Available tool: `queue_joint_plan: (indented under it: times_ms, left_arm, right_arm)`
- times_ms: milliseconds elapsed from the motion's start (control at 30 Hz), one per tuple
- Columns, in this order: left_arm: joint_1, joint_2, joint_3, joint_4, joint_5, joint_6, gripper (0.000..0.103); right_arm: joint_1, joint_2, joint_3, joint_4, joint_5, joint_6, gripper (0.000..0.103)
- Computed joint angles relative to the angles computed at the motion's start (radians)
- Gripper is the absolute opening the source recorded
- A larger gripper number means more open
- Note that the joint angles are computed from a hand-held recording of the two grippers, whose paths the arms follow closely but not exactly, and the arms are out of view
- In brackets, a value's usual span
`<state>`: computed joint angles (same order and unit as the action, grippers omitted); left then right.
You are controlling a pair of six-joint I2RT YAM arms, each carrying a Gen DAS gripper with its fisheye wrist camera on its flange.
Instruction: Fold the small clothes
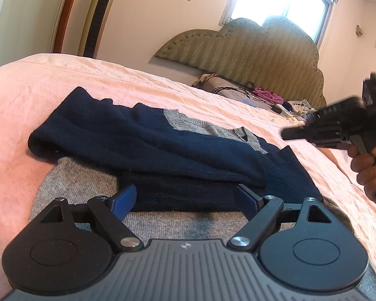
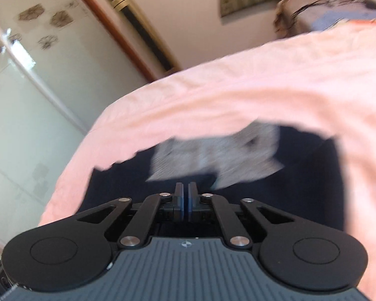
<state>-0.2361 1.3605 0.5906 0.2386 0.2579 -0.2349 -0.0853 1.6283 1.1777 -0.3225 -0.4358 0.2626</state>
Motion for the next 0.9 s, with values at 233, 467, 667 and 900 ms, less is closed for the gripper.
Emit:
queue_joint_plan:
  times_ms: [233, 467, 667, 900]
  left_arm:
    - [0.002, 0.005, 0.002, 0.003, 0.004, 0.002, 0.088]
    - [-0.005, -0.003, -0.002, -0.001, -0.01, 0.001, 0.088]
    - [-0.003, -0.002, -0.001, -0.001, -0.007, -0.002, 0.088]
    - [-0.004, -0.002, -0.005, 0.005, -0.006, -0.007, 0.088]
  right_arm:
    - [-0.166, 0.011, -0.049, -0.016, -0.137, 0.023, 0.021]
    - [-0.035, 0.065, -0.087, 0.09, -0.241, 0.133, 0.068]
    - [0.078, 0.138, -0.065, 0.127, -0.182, 0.157, 0.029]
    - [0.061, 0.048, -0.079, 0.131, -0.126, 0.014, 0.011]
